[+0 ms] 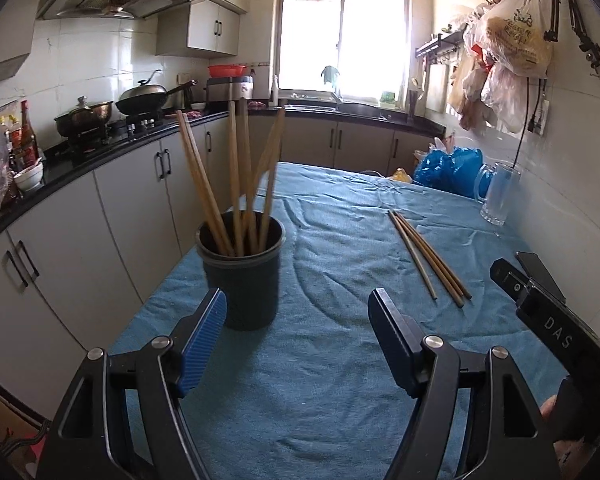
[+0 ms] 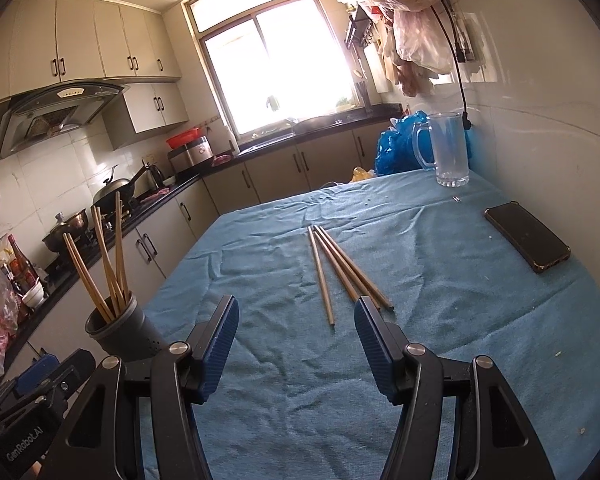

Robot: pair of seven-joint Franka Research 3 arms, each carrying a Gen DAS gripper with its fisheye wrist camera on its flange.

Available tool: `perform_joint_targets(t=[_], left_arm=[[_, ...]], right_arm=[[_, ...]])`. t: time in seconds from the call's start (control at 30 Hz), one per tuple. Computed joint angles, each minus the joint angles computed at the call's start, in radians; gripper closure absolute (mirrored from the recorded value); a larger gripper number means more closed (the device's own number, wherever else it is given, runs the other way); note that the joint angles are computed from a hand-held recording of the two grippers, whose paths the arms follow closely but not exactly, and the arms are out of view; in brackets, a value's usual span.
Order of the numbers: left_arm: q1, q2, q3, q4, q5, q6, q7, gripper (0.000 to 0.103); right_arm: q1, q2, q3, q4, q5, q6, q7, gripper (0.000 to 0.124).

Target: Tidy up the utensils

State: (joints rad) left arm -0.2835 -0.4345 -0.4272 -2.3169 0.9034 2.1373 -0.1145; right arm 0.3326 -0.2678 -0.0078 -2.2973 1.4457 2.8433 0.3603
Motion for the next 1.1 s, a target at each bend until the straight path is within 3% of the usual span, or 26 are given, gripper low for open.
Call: perform_joint_targets(t=[0.17,0.27,0.37,0.43,0.5,0.57,0.77,0.87,0.97,1.1], left_arm=[[-0.002,0.065,0.060,0.043,-0.037,0.140,0.116,0.031],[0.011,0.149,0.099,0.097,-0.095,0.251,0.202,0.031],[0.029,0.263,0.116,0.180,-0.124,0.303,0.268,0.031],[0.032,0.341,0.132,0.242,-0.147,0.320,0.319,0.031],[0.033,0.422,0.158,0.304,-0.205,0.358,0.390,0.044],[0.034,0.484,0.179,0.348,-0.252,0.384,0.426,0.049],[0.016,0.628,0.221,0.473,-0.276,0.374,0.509,0.049],[0.005,0.678,0.232,0.529,-0.302,0.345,0.568,0.049],[-0.004,0.720,0.240,0.577,-0.334,0.305,0.619,0.058],[-0.030,0.760,0.262,0.635,-0.312,0.259,0.634,0.060]], right_arm=[[-0.084,0.121,-0.032,0.115,-0.282,-0.146,0.235,0.059],[-0.130,0.212,-0.029,0.194,-0.428,-0.166,0.323,0.059],[-0.170,0.310,-0.021,0.292,-0.546,-0.218,0.377,0.079],[-0.202,0.377,-0.012,0.374,-0.568,-0.318,0.389,0.085],[-0.230,0.438,0.004,0.450,-0.582,-0.413,0.387,0.089],[-0.249,0.488,0.022,0.516,-0.605,-0.490,0.377,0.089],[-0.247,0.534,0.055,0.553,-0.689,-0.491,0.371,0.090],[-0.232,0.537,0.056,0.543,-0.752,-0.459,0.377,0.098],[-0.224,0.535,0.058,0.529,-0.790,-0.420,0.386,0.104],[-0.210,0.544,0.058,0.536,-0.843,-0.388,0.408,0.105]])
